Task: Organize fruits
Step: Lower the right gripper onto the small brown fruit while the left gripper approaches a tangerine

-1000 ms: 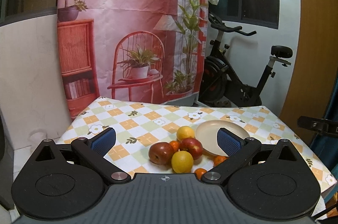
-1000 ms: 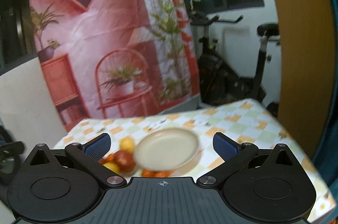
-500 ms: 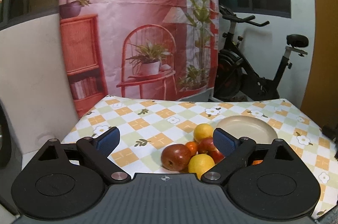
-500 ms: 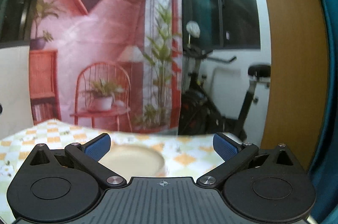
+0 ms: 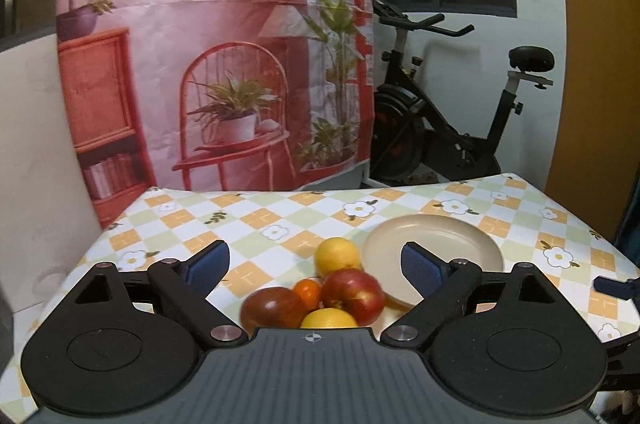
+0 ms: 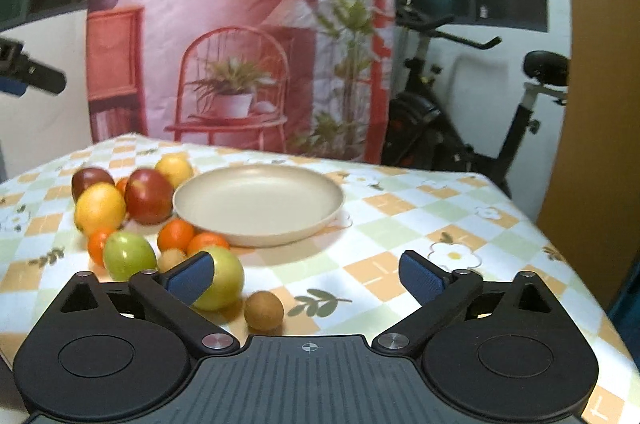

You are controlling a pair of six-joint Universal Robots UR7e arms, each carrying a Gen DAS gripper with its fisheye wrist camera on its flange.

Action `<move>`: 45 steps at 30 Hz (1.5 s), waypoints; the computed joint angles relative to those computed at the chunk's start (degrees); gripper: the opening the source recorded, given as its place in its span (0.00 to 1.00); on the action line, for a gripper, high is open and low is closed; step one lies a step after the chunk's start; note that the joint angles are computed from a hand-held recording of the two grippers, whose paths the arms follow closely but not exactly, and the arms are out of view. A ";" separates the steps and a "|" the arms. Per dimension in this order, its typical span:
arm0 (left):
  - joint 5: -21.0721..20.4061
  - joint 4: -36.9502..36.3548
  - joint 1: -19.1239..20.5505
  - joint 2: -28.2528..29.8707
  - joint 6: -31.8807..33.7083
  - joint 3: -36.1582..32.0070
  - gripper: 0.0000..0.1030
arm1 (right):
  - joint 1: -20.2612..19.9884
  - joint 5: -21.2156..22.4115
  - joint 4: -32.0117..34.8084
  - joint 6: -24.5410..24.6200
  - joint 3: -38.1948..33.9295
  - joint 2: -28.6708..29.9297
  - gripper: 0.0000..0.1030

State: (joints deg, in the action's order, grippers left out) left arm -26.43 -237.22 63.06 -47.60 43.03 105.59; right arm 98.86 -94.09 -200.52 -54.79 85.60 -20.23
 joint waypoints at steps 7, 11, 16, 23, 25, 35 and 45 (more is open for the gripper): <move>-1.55 8.59 2.53 -0.05 -9.42 0.52 0.86 | 0.38 -0.79 14.56 -2.94 -3.11 -1.74 0.73; -0.73 12.10 3.48 -0.55 -15.01 1.43 0.84 | 0.41 -0.98 16.54 -8.00 -4.47 -1.39 0.69; -0.61 16.23 4.56 -1.55 -19.77 2.39 0.75 | -0.26 0.03 24.54 -7.57 -7.92 -1.44 0.64; -3.57 22.33 5.85 -1.92 -24.84 2.87 0.69 | -1.31 1.15 33.83 -1.42 -10.27 -2.49 0.51; -4.02 23.78 5.98 -2.08 -25.98 3.35 0.67 | -1.57 1.56 35.24 0.04 -10.76 -2.62 0.47; -6.11 25.46 6.56 -2.88 -27.86 4.45 0.55 | -1.41 0.45 39.41 -0.16 -11.48 -2.78 0.30; -10.19 31.18 7.40 -4.13 -30.94 5.46 0.42 | -1.33 0.30 38.90 -0.94 -11.24 -2.77 0.23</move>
State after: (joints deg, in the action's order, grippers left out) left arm -36.61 -206.05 70.46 -51.73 12.09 111.05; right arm 97.53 -93.79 -161.63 -55.73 74.36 -23.01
